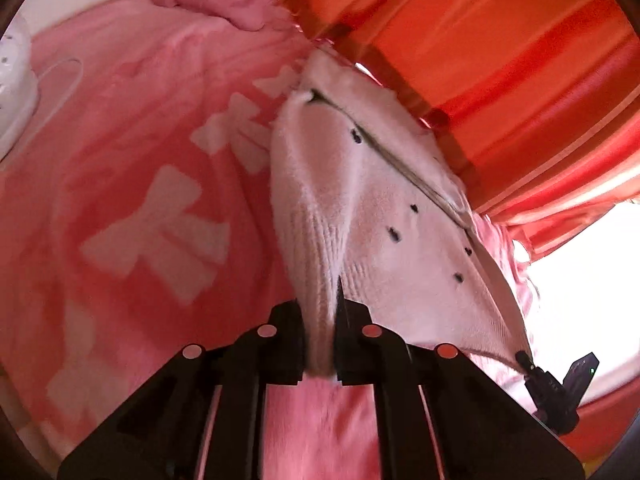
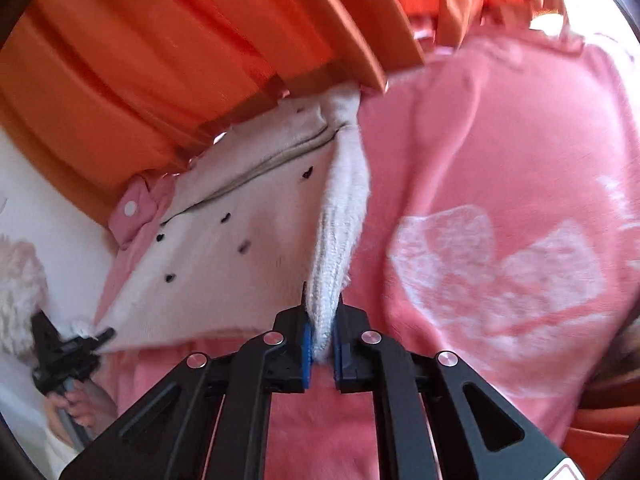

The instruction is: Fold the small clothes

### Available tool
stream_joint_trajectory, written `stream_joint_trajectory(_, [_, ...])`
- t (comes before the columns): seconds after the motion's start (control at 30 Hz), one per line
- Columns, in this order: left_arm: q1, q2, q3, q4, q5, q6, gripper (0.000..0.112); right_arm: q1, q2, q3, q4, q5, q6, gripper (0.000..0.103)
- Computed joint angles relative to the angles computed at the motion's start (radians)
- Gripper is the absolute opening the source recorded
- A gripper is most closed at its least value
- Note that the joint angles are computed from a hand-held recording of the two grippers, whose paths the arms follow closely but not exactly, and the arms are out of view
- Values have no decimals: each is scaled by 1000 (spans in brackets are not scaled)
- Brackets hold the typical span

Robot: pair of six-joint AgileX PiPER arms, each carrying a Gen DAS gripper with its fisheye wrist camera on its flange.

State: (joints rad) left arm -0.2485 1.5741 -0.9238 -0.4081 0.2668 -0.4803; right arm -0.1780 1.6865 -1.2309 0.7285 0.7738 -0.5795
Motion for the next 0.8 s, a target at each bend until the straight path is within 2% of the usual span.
stream_joint_trajectory(0.07, [-48,-78,66,99,6,-106,9,-59,-73,81,-1,29,-55,7])
stream_joint_trajectory(0.23, [-283,-289,279,443,52,-606,9,-222,-246,311,-119,144,-172,7])
stream_joint_trajectory(0.3, [-426,-357,335,543,110,-806,9,-262,-332,396,-184,181,-195,7])
stream_joint_trajectory(0.33, [-487,-387,354,586,128,-906,9,-301,-383,425,-215,235,-209,7])
stream_joint_trajectory(0.4, [-583,-462,366,678,192,-1106,9,-362,-451,415,-225,330,-232,7])
stream_joint_trajectory(0.47, [-618,-514,310,798,289,-1212,9,-416,-461,349,-165,404,-265,7])
stream_joint_trajectory(0.53, [-570,-497,208,891,330,-1159,9,-416,-439,255,-80,405,-274,7])
stream_joint_trajectory(0.6, [-454,-420,90,919,301,-972,9,-363,-383,172,18,324,-292,7])
stream_joint_trajectory(0.63, [-407,-375,39,918,291,-893,9,-309,-308,101,95,251,-301,7])
stream_joint_trajectory(0.67, [-335,-307,-26,929,249,-810,9,-274,-262,61,131,206,-300,7])
stream_joint_trajectory(0.73, [-215,-180,-134,893,173,-685,9,-165,-75,-95,197,65,-259,7])
stream_joint_trajectory(0.8, [-101,10,-284,843,90,-606,9,-108,103,-259,216,17,-170,7])
